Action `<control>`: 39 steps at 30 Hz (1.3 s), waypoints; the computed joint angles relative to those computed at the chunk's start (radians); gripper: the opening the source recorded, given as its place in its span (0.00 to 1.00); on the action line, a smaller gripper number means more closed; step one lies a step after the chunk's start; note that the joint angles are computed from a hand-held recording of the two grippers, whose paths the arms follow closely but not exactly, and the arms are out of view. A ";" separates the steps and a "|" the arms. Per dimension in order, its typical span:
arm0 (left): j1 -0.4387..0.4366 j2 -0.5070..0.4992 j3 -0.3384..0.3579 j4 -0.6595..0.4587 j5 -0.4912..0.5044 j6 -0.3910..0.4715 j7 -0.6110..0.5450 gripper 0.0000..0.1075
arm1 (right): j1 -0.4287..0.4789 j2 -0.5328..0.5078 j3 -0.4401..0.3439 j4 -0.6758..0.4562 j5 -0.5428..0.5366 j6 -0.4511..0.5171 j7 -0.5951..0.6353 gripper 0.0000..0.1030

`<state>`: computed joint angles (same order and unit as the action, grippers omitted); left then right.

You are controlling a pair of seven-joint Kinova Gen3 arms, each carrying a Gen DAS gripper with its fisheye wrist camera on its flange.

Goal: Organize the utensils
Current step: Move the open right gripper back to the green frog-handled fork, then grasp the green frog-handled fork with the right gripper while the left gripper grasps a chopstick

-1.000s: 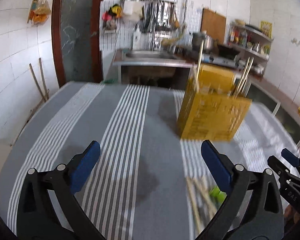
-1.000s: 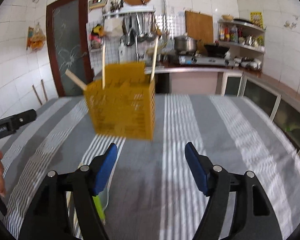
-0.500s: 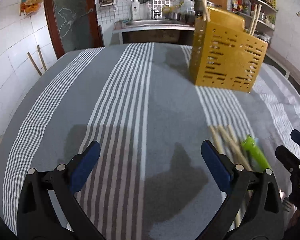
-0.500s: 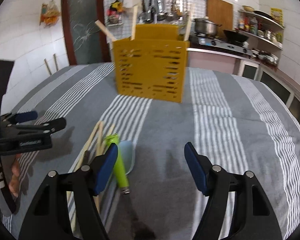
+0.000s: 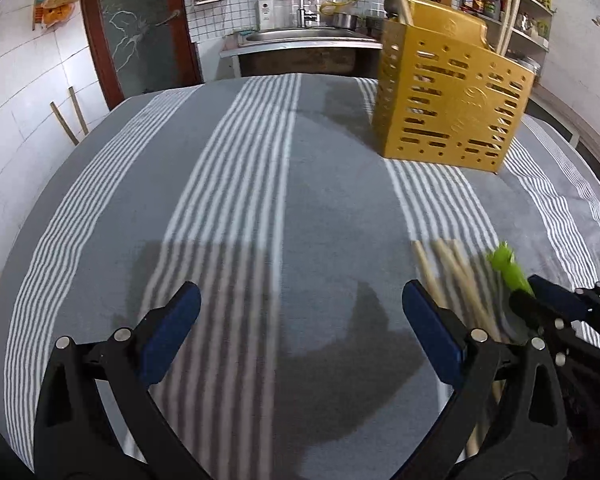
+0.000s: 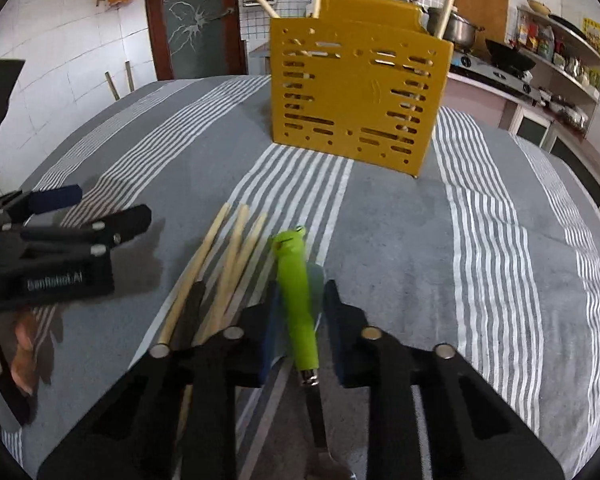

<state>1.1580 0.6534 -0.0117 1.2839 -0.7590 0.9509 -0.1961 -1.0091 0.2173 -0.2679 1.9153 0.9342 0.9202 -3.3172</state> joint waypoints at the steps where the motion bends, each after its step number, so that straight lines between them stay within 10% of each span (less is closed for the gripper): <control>1: -0.003 0.007 0.006 -0.013 0.005 0.002 -0.010 0.91 | -0.013 -0.015 0.019 0.018 0.001 -0.013 -0.026 0.15; 16: -0.006 0.108 0.009 -0.176 0.131 0.043 -0.165 0.83 | 0.096 -0.125 -0.048 0.166 -0.026 0.017 -0.184 0.15; 24: -0.021 0.125 0.014 -0.243 0.197 0.058 -0.241 0.40 | 0.150 -0.114 -0.041 0.138 -0.082 -0.008 -0.117 0.16; 39: -0.035 0.161 -0.013 -0.323 0.254 0.076 -0.288 0.04 | 0.220 -0.097 0.007 0.065 -0.216 -0.039 0.065 0.15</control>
